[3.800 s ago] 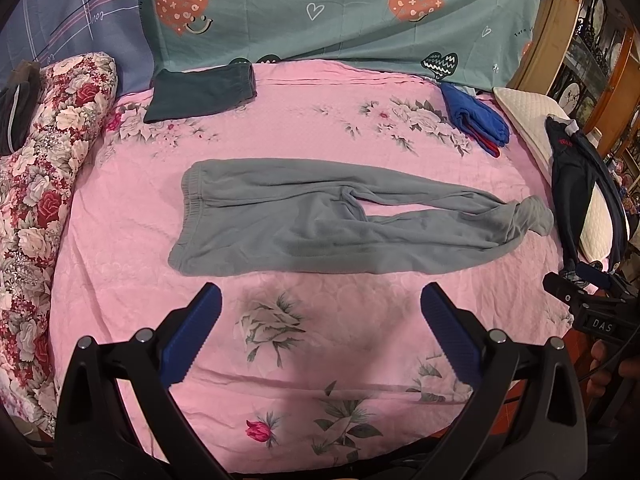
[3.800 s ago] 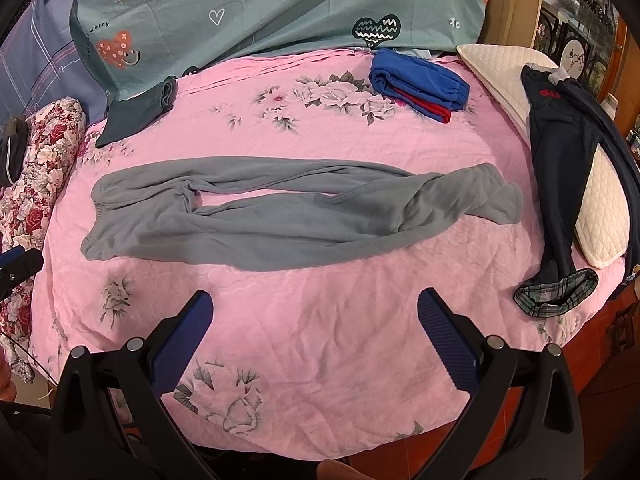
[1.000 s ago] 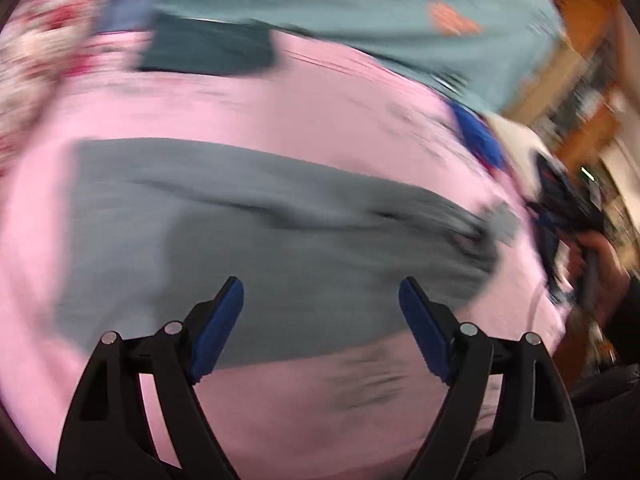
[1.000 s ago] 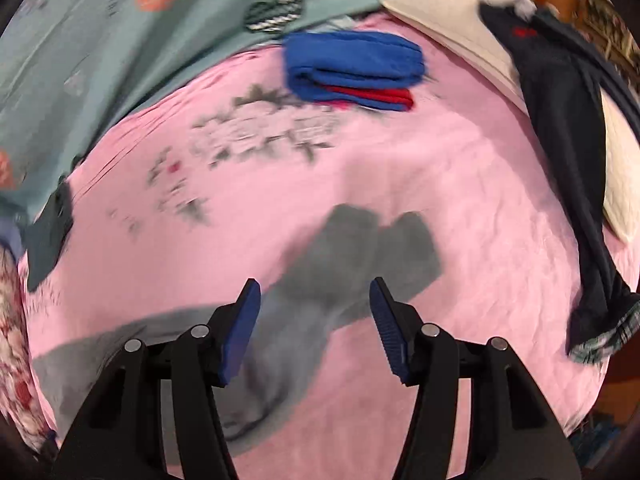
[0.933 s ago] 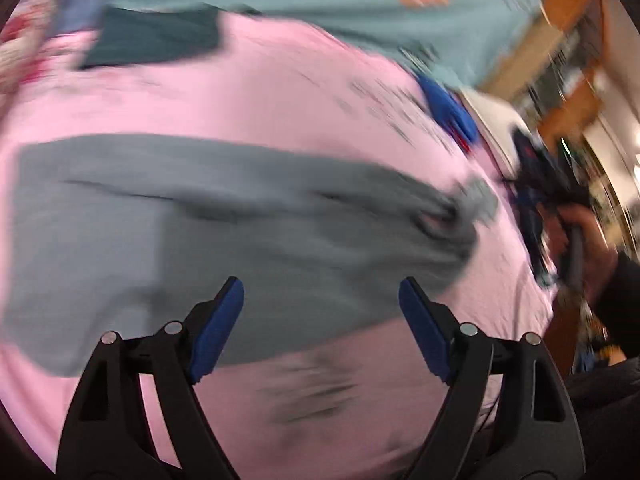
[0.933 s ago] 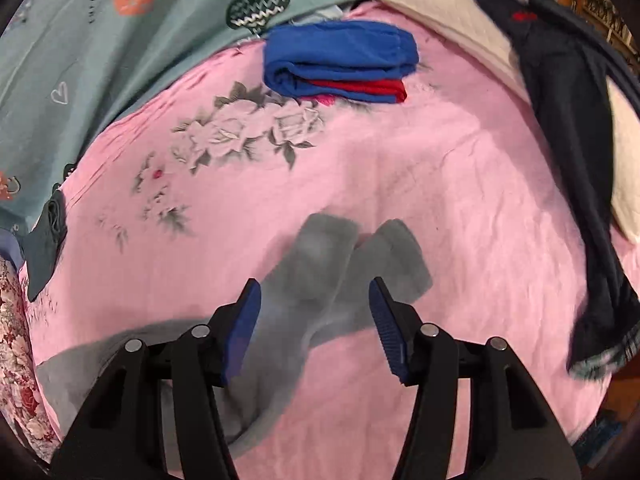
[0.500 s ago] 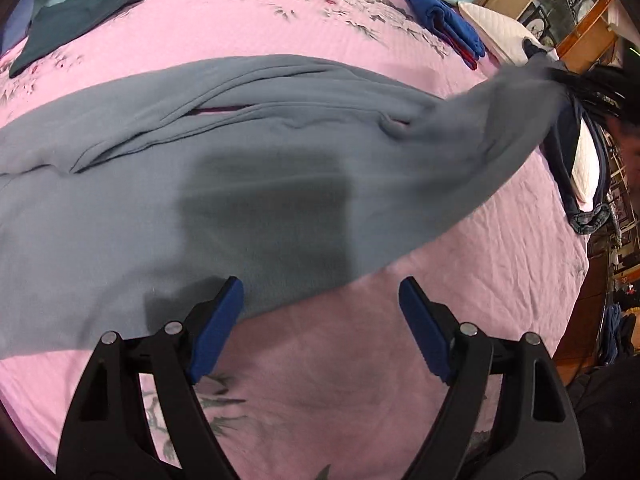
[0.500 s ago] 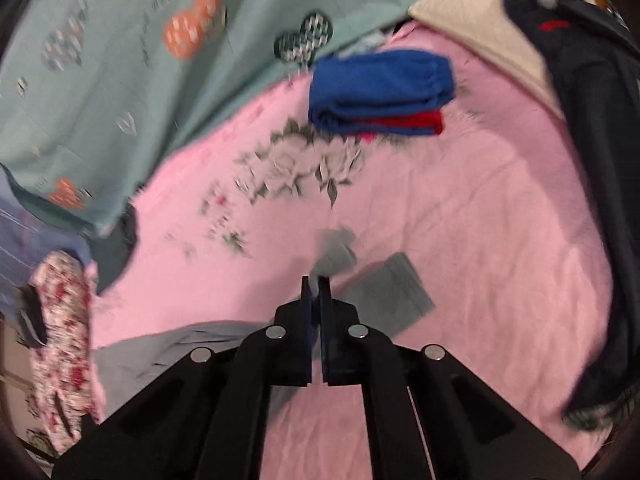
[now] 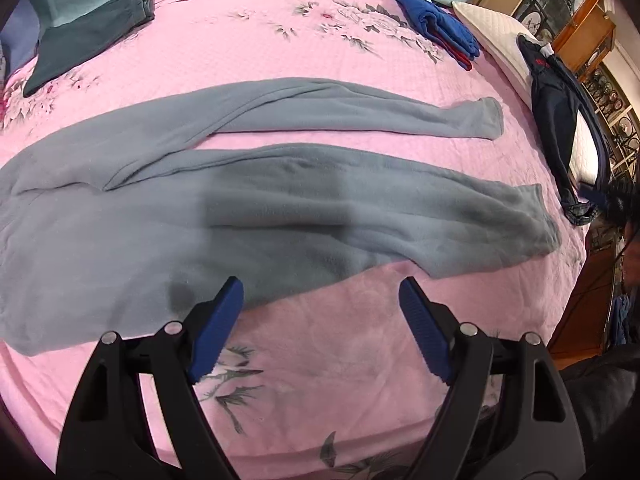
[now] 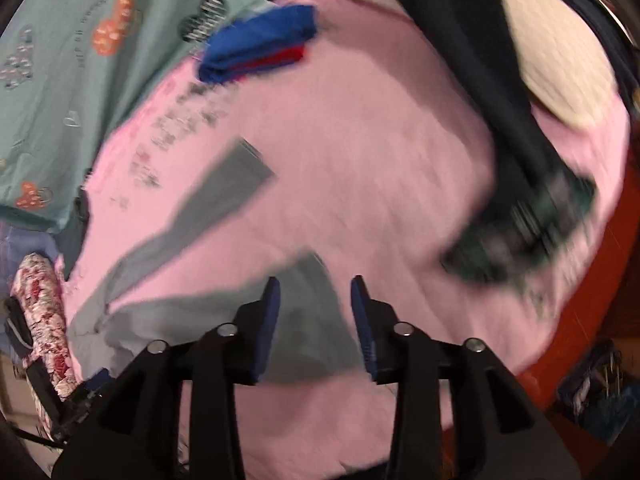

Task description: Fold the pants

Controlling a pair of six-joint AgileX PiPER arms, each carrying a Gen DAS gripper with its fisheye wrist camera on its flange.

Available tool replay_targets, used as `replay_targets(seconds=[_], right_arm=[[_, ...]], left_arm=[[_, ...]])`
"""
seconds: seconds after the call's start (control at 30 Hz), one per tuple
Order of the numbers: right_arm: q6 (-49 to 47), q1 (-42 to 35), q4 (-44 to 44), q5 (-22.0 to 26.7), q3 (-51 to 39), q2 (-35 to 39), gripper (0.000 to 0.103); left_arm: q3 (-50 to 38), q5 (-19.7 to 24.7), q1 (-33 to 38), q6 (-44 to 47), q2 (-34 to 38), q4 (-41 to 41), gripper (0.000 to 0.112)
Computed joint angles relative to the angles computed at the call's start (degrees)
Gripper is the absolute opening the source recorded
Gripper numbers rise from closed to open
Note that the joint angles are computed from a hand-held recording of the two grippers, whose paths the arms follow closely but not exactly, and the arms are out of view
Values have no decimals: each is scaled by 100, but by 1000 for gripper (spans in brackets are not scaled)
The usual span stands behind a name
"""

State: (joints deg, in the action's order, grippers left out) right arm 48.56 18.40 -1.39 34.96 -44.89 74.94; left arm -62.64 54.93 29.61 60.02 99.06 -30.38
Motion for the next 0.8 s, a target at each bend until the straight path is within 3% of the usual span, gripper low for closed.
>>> replay_targets(seconds=[0.07, 0.13, 0.23, 0.33, 0.4, 0.47, 0.53, 0.67, 0.73, 0.77, 0.8], right_arm=[[-1083, -255, 643, -389, -572, 629, 53], [-1828, -410, 1038, -461, -1329, 1495, 55], [-2629, -674, 1486, 26, -2717, 2906, 56], [-3481, -915, 2093, 1106, -4298, 4335, 53], [-3837, -853, 2025, 1926, -5254, 4987, 11], [-4123, -614, 1557, 2131, -5797, 5058, 5], [-4510, -498, 1365, 1420, -5592, 4504, 5], [-6283, -505, 2005, -723, -4117, 2942, 6], [-6312, -525, 1845, -884, -3720, 2854, 24], [-5983, -578, 1484, -621, -3696, 2963, 56], [-5425, -661, 911, -427, -3537, 3126, 64]], left_arm=[[88, -114, -43, -117, -140, -15, 82], [182, -213, -51, -216, -285, -18, 82], [321, -332, -9, -405, -510, 44, 83], [448, -461, 69, -650, -709, 181, 84], [481, -510, 158, -830, -777, 256, 84], [460, -524, 237, -1084, -792, 324, 84], [397, -513, 243, -1312, -771, 387, 84], [241, -464, 94, -1610, -692, 508, 84], [149, -416, -27, -1705, -600, 554, 84], [129, -403, -83, -1733, -574, 585, 84], [103, -385, -149, -1746, -547, 625, 84]])
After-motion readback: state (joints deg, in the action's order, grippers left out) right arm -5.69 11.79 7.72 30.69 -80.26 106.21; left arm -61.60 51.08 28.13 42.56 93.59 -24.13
